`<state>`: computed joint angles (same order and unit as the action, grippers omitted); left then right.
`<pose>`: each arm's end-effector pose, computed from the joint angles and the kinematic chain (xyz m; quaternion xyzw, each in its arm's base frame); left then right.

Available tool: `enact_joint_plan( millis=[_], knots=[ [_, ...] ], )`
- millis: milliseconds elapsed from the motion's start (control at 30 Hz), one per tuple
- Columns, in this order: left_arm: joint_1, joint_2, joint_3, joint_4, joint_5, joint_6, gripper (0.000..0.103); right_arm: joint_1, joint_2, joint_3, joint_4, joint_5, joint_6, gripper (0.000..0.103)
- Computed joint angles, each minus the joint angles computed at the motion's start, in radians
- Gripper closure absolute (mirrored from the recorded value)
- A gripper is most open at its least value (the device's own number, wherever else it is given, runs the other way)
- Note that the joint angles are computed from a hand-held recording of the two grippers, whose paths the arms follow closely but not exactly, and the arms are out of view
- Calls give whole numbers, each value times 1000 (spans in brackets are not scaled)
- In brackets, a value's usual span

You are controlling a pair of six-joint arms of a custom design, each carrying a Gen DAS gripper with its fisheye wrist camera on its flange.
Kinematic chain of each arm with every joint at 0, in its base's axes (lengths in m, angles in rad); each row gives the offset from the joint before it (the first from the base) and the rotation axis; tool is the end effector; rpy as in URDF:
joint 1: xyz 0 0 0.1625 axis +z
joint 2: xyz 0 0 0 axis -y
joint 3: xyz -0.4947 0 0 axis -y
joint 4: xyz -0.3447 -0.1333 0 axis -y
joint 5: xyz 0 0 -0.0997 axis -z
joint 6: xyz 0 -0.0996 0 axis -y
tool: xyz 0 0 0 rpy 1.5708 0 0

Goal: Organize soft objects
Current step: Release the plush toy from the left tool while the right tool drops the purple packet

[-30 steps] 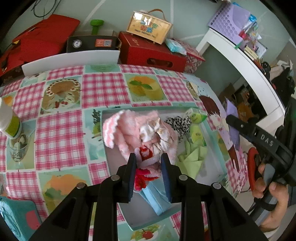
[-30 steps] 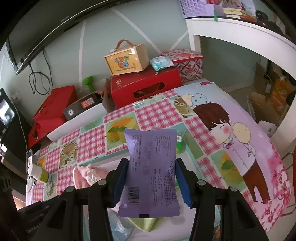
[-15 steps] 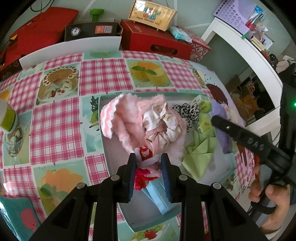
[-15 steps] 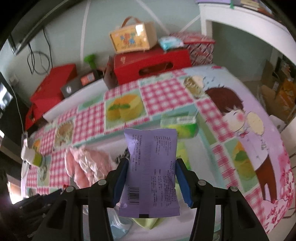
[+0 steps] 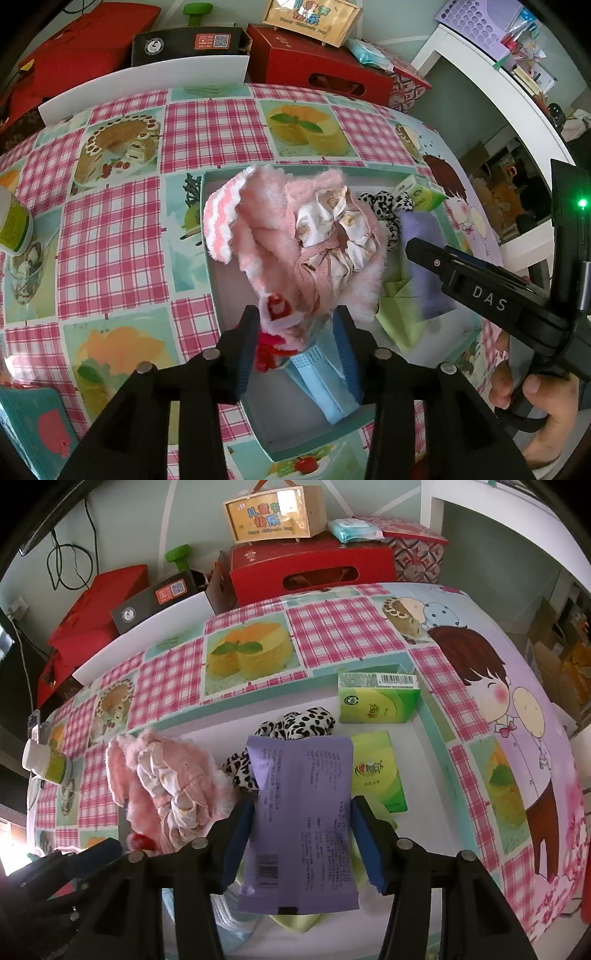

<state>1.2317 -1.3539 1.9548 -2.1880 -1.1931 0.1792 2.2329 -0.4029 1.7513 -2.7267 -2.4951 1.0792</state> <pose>-0.0033 -0.5205 0.3598 0.2502 0.9498 -0.0230 0.1865 0.4221 -0.4539 -0.0577 -0.1425 -0.8805 0.2840 0.3517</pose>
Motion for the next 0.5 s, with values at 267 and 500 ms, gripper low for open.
enact_joint_plan(
  millis=[267,500],
  knots=[
    [-4,-15,-8,-1,-2,2,60,1,-5,-7,29,-7,15,39],
    [0,-36,-26,-35,-1,-20,41,15,-7,-26,78,-34,33,31]
  ],
)
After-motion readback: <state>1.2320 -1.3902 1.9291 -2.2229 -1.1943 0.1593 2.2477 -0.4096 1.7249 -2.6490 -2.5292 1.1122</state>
